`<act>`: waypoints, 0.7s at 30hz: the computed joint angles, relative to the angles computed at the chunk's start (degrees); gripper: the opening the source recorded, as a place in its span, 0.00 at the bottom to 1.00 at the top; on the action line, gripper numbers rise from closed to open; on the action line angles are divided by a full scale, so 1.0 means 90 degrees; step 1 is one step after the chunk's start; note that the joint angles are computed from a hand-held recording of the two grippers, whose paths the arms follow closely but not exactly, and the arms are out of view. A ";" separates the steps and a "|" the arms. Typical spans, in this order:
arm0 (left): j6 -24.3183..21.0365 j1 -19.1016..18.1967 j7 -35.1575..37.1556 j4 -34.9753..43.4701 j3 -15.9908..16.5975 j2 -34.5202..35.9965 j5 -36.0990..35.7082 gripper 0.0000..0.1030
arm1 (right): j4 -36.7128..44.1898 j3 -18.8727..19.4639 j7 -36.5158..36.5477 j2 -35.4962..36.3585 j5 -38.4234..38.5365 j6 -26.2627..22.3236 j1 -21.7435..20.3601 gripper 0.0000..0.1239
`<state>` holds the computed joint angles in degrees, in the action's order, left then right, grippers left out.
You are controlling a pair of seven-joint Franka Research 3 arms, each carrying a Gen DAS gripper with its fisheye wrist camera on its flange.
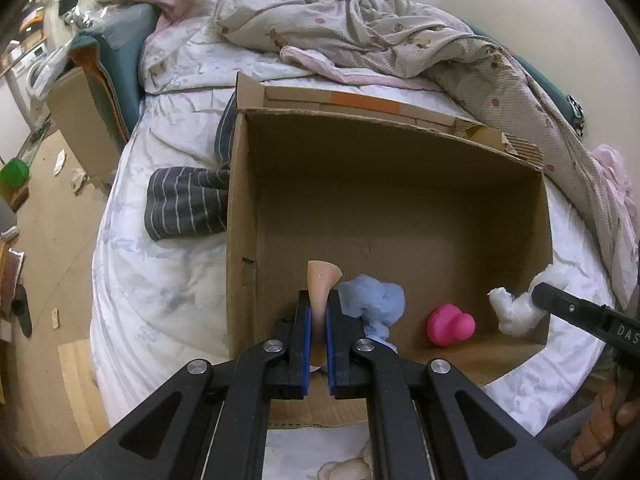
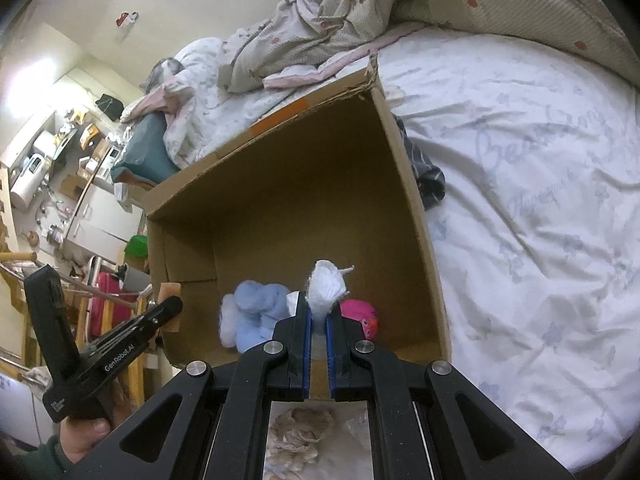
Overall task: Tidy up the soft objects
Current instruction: 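Carry the sponge and sock bundle with both tools over the box, then open the left tool to drop the sponge into the box while the right tool holds the socks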
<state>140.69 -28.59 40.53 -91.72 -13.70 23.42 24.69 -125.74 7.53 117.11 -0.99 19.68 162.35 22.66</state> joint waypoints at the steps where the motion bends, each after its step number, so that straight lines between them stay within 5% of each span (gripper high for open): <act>1: 0.0005 -0.0024 -0.0042 -0.0003 0.0022 0.0001 0.0048 0.06 | 0.0025 0.0002 0.0012 0.0024 -0.0032 -0.0021 0.0002 0.06; 21: -0.0078 -0.0056 -0.0407 -0.0078 0.0079 -0.0068 0.0295 0.07 | 0.0363 -0.0014 0.0157 0.0324 -0.0327 -0.0451 0.0089 0.07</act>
<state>139.99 -29.09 36.87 -92.43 -12.99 22.81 27.34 -122.47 7.41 118.52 1.92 16.74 158.29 23.46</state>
